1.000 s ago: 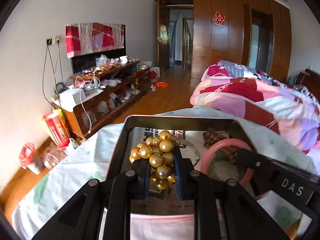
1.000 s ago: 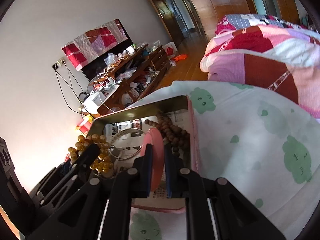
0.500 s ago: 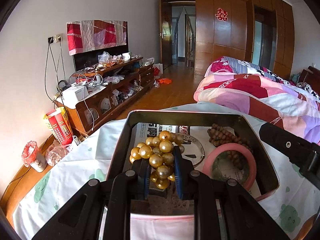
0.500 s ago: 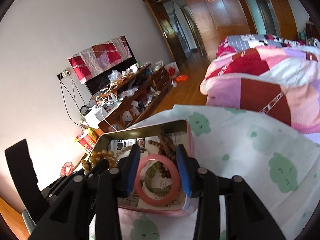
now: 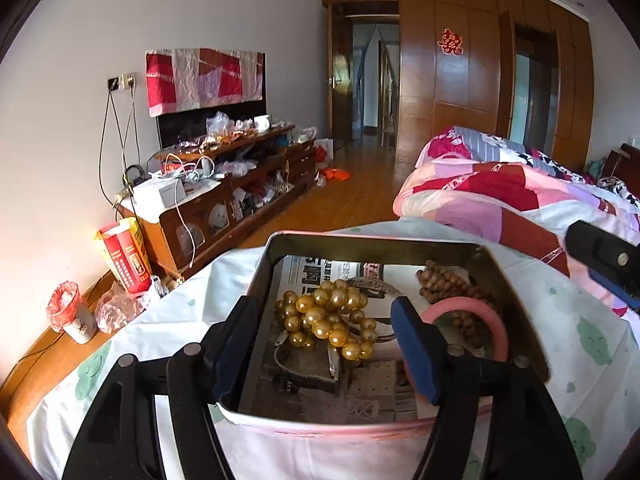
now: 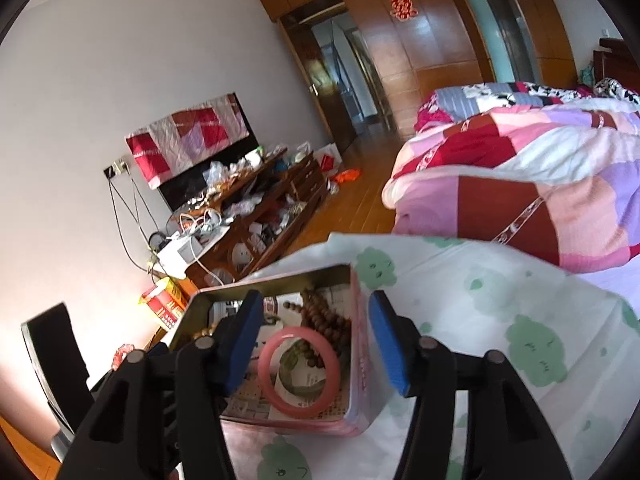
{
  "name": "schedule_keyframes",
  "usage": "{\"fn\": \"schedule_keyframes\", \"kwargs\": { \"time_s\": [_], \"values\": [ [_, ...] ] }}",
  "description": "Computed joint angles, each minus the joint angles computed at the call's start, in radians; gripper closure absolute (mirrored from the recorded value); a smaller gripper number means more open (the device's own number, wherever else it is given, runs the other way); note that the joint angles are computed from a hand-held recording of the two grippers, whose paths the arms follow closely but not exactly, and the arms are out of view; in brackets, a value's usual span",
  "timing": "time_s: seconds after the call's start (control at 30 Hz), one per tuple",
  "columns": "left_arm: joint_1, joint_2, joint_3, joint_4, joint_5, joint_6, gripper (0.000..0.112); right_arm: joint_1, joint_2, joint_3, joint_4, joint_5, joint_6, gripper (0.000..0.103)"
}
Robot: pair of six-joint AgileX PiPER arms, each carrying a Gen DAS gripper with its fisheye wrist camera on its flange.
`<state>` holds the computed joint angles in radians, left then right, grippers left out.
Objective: Organize jewelry
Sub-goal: 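Open both grippers to drop the gold strand and pink bangle into the tin, then withdraw both grippers from the pink tin back toward the pile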
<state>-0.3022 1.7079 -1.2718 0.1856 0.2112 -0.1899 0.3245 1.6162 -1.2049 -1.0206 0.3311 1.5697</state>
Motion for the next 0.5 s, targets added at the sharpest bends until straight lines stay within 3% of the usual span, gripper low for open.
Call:
{"fn": "schedule_keyframes", "kwargs": {
  "time_s": [0.27,0.5],
  "values": [
    [-0.013,-0.088,0.105,0.171,-0.007,-0.176,0.042,0.054,-0.112,0.110,-0.164,0.123,0.161,0.037],
    [0.010,-0.166,0.199,0.078,-0.019,-0.118,0.042,0.081,-0.195,0.209,-0.177,0.189,0.183,0.037]
  ]
}}
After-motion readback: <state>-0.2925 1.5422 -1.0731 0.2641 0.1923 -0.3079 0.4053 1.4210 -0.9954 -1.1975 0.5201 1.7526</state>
